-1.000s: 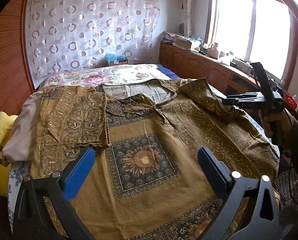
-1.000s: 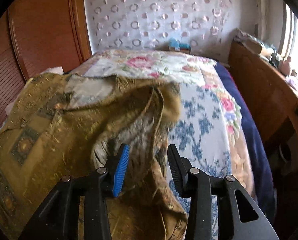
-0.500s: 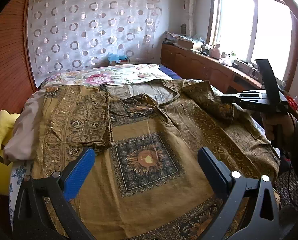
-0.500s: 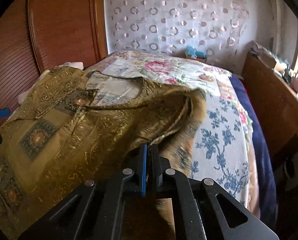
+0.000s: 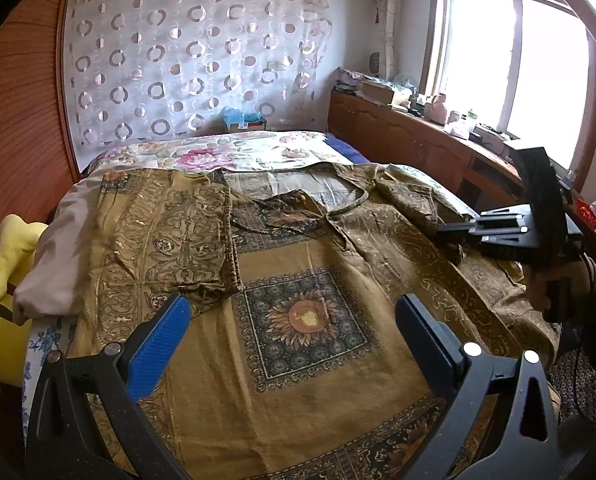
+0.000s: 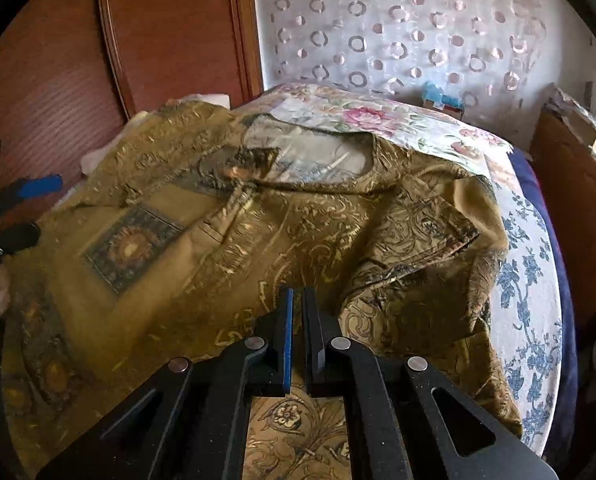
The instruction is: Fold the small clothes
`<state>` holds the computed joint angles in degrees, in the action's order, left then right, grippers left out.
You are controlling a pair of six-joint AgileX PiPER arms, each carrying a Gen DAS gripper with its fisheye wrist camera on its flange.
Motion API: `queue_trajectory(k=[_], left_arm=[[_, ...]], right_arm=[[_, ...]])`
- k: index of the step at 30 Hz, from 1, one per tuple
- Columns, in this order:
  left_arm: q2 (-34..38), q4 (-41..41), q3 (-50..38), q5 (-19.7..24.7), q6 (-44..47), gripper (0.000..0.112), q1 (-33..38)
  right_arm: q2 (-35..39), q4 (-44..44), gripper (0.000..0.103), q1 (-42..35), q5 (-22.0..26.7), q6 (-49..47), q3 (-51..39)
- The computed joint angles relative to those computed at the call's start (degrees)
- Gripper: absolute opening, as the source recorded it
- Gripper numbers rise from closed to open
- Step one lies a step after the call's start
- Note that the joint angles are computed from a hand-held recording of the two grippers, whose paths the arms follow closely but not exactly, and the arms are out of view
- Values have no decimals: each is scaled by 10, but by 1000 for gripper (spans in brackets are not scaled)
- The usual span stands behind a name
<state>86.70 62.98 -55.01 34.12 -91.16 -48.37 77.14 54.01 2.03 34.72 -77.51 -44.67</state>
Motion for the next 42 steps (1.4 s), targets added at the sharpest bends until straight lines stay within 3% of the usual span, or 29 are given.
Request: queue_trajectory(k=[2,3,6,7,11,17,21,22,24,30,33,36,39,42], left_arm=[[-3,2,3,0,-5,103,0],[-4,3,4,-1,-7,103,0],[-4,8,6,-2,-12,103,0],[-4,9,6,-3,-14,103,1],[-3,6,6,-4,-8,103,0],[3,0,3,-6,-4,103,0],[1,0,7,-4,-10,103,1],[-1,0,9,-3,-11,103,0],[-4,1,12,-2,-13,103,1],[-14,7,19,2,-15,103,7],[-23,9,26,3,-10,103,19],[-32,5,33,4,2,103,38],[-43,5,42,2,5,103,55],[-50,5,50,-2,7,103,70]], right_arm=[[1,26,4,-23,13,-21,-4],[0,40,9,-37,12,-28,-7],[4,51,44,-47,-14,-11,-21],[14,59,46,-58,-6,-12,-31],[67,17,46,-61,-25,59,-80],[161,-17,46,-59,24,178,-171],[187,-49,45,-19,26,225,-213],[193,-52,34,-16,30,225,-222],[197,-51,25,2,36,219,-230],[169,18,25,28,86,151,-222],[139,21,40,37,53,127,-204],[117,-10,41,46,-37,128,-179],[140,-128,41,49,-101,212,-188],[190,-265,41,44,-119,340,-215]])
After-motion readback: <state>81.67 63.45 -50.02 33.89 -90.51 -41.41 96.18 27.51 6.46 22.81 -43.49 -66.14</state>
